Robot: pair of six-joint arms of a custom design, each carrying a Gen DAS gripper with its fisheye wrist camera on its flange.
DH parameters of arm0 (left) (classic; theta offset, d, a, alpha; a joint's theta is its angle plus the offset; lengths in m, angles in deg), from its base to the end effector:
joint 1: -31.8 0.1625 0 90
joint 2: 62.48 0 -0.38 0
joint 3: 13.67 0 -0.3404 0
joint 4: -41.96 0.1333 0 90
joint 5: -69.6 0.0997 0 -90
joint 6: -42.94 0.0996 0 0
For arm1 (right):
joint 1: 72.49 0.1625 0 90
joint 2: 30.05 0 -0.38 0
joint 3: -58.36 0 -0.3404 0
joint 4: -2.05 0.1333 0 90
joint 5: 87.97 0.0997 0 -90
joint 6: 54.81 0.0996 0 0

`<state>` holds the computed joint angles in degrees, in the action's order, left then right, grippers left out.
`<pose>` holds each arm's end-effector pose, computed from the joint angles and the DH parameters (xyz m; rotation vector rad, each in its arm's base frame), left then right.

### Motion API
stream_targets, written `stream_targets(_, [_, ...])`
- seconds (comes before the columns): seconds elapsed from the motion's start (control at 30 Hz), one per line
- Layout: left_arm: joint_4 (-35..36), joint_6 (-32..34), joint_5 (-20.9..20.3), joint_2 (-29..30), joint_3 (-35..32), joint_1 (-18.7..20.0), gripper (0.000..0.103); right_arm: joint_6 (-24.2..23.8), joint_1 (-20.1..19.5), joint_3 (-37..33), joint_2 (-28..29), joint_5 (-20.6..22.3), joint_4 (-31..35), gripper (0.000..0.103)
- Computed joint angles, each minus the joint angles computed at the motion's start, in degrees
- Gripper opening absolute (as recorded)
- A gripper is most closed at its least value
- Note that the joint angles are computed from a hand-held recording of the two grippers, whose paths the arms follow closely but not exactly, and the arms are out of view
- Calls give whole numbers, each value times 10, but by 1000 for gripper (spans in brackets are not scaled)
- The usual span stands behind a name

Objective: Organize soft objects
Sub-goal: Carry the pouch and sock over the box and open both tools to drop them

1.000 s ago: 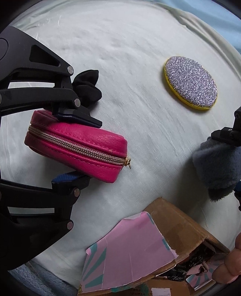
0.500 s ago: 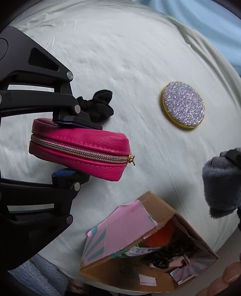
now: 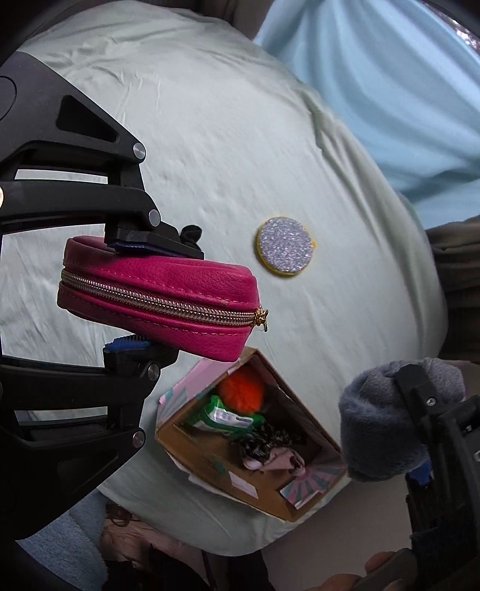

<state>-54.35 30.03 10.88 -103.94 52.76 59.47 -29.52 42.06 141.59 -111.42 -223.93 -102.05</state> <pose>-0.4991 -0.4706 0.1579 1.1564 2.2362 -0.1025 0.2678 -0.4377 0.4806 -0.1255 -2.4163 0.6669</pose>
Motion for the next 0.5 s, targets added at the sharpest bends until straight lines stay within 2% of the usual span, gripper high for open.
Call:
stream_targets(0.2, [11, -5, -10, 4, -44, -38, 31, 56, 56, -1, -50, -54, 83, 56])
stream_targets(0.3, [20, -25, -7, 19, -64, -59, 31, 70, 64, 9, -84, -60, 110, 56])
stream_targets(0.43, [22, -58, -20, 54, -99, -81, 31, 62, 68, 16, -127, -82, 174, 56])
stream_targets(0.5, [27, -79, -27, 77, -120, -90, 31, 42, 61, 24, -150, -86, 193, 56])
